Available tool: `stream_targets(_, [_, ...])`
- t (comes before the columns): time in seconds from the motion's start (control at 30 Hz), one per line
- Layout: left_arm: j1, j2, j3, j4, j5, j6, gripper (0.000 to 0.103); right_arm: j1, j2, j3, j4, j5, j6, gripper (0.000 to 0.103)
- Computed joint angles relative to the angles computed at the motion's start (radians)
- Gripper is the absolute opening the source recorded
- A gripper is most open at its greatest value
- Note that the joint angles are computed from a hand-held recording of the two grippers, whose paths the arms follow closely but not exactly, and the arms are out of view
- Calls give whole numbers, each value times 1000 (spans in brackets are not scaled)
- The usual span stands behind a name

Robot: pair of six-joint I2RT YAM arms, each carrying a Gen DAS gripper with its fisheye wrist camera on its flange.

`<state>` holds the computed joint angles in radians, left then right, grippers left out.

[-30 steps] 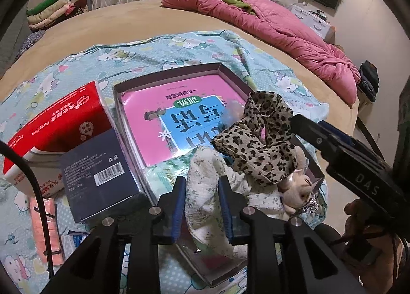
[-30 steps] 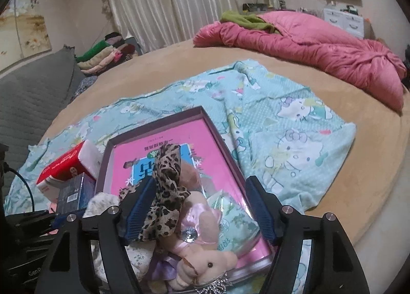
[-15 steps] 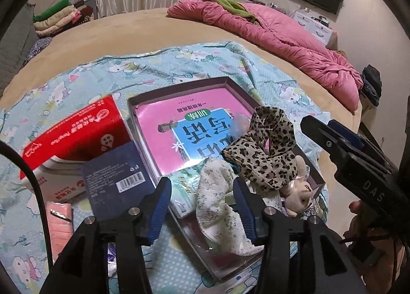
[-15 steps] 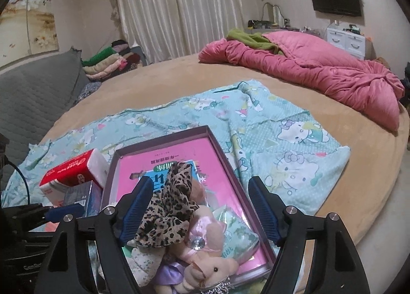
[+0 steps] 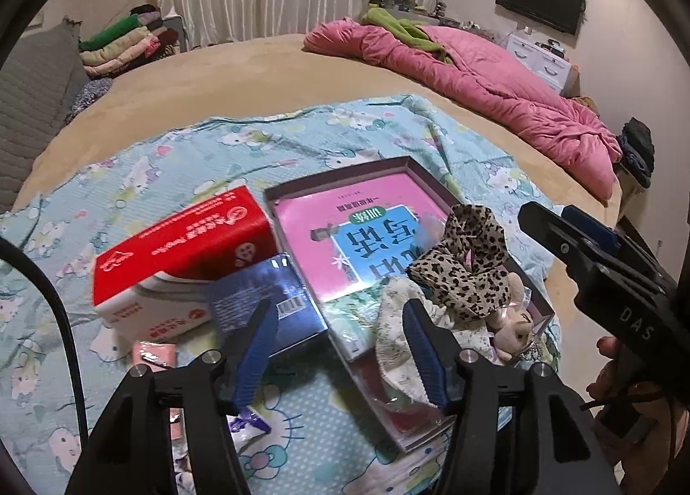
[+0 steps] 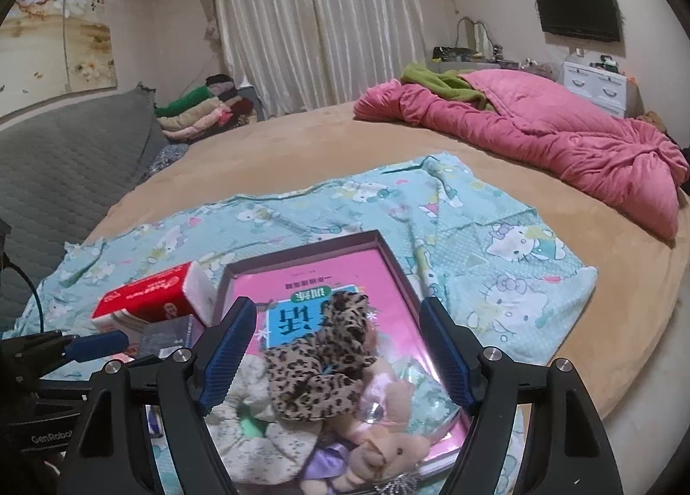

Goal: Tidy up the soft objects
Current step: 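Open both tools to release the scrunchies and withdraw from the tray, then move both open tools toward the pink towel pack and snack wrapper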

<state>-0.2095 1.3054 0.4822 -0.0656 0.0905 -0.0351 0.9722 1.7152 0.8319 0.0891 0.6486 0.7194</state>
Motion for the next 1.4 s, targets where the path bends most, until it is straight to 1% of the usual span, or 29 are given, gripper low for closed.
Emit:
stream_targets(0.3, [100,-159,-15,-104,29,39,68,57,-13,61,-49,0,-4,80])
stream_targets(0.47, [168,-233,-13,-161,58,71,68,96,-5,121,-84,1,-9,81])
stream_targets(0.77, [349,-340,4,-279,171,161,69,160,53,245,-131,-10,-42,81])
stream_targets(0.9, [442,-365,11,-323,214,210,70,170,75,284,-141,-64,-27,81])
stream_targets(1.07, [565,-377,29,-373,264,281,70,193,106,349,-168,-94,-18,81])
stream_targets(1.27, [721,-323,89,-420,324,360,70,217,134,415,-199,-121,6,81])
stream_targets(1.4, [784,-285,111,-436,342,403,70,227,158,458,-211,-154,13,81])
